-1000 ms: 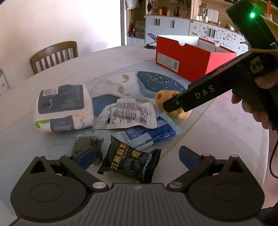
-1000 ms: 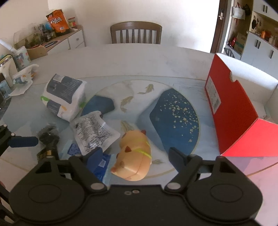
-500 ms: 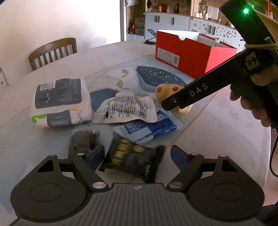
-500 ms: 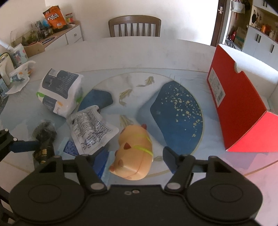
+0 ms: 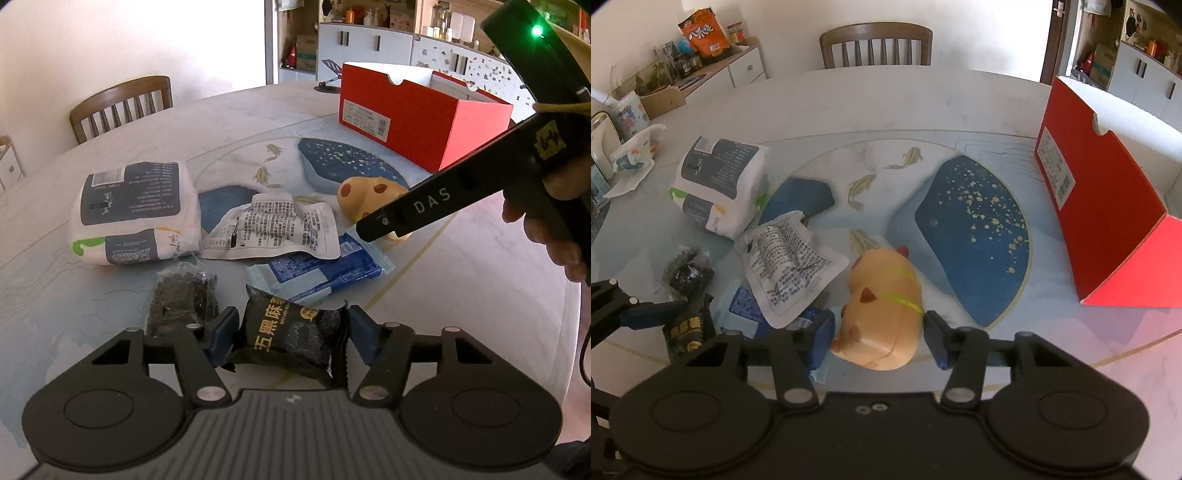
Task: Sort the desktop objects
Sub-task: 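Grasp the yellow pig toy with the right tool while the left tool grasps the black snack bag, then lift the pig toy and black snack bag and carry them over the red box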
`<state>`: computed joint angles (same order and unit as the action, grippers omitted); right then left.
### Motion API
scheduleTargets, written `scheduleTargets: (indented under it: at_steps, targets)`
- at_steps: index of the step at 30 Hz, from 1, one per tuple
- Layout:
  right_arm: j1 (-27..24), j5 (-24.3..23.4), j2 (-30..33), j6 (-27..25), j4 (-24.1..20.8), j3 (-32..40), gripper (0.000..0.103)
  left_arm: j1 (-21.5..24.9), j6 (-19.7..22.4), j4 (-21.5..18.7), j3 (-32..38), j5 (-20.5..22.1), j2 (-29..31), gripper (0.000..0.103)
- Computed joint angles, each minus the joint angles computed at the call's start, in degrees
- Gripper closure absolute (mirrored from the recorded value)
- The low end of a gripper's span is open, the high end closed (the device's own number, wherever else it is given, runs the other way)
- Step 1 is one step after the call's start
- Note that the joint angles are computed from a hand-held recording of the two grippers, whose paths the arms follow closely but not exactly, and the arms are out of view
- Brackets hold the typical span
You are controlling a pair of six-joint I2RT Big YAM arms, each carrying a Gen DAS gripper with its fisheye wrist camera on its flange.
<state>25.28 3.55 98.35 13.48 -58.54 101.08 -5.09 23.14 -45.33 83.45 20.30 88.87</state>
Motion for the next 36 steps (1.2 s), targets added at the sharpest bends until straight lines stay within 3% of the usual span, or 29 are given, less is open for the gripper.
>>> scheduleTargets:
  at_steps: [12,36]
  targets:
    - [0.05,-0.56,-2.11,0.01,1.91,-1.87,0.059,-0.08,-2.06,-1.32,0.42,-0.23,-0.28,0.050]
    - [-0.55,-0.14,-7.92,-0.67,2.70,-4.14,0.059,-2.43,-6.81,-1.57,5.11,-0.37,-2.22,0.050]
